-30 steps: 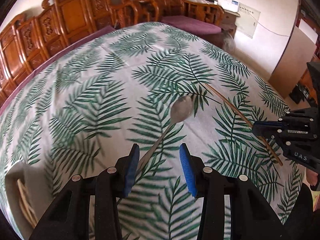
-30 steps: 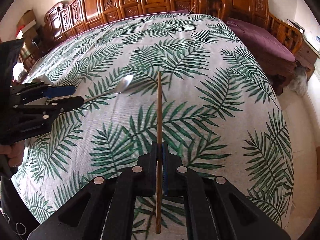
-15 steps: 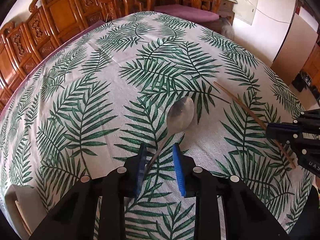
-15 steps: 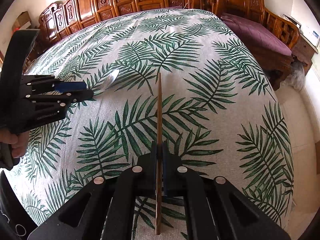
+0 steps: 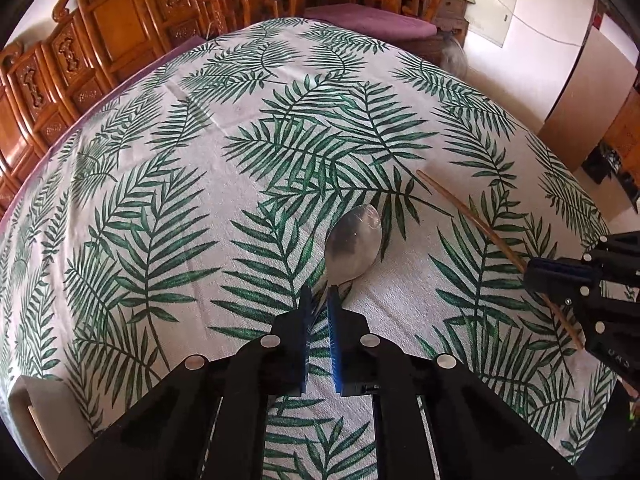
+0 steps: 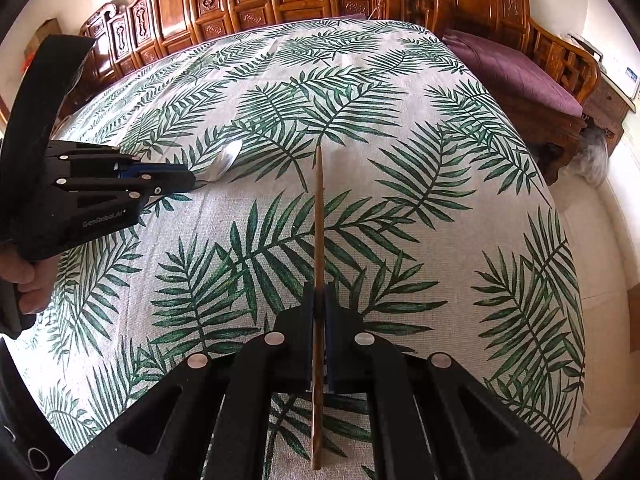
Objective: Organize utensils
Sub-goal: 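Grasp a metal spoon from the cloth with the left tool while the right holds the chopstick, then carry the metal spoon into the tray and open the left tool while the right carries the chopstick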
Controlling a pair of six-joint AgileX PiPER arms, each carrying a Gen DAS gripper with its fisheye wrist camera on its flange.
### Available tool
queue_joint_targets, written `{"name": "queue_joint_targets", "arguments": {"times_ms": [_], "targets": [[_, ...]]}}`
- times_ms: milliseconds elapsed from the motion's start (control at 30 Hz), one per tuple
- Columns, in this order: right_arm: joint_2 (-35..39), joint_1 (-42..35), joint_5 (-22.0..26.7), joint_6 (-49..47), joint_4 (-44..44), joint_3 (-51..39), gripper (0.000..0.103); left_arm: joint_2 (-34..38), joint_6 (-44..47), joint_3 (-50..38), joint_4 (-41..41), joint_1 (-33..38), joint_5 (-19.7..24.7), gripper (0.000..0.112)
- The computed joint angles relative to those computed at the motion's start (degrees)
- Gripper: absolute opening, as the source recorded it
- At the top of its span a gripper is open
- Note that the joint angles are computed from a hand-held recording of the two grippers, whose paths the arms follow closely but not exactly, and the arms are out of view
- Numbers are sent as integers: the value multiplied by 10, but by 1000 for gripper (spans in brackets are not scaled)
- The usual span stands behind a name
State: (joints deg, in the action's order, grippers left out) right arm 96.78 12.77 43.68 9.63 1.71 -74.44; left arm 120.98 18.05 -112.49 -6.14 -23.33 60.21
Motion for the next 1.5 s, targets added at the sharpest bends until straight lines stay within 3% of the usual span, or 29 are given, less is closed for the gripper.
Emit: {"name": "queue_joint_targets", "arguments": {"times_ms": [167, 400, 767, 1200, 1500], "targets": [[-1, 1, 0, 2, -3, 1, 6, 0, 13, -4, -2, 1, 11, 7], [0, 0, -1, -1, 0, 1, 6, 29, 37, -63, -4, 3, 69, 6], [1, 7, 1, -2, -2, -1, 6, 11, -39, -33, 55, -2, 32, 1], [-18, 45, 17, 6, -1, -39, 6, -113, -20, 79, 14, 49, -17, 1], [15, 120, 39, 55, -37, -118, 6, -209, 37, 131, -37, 126, -10, 1]]}}
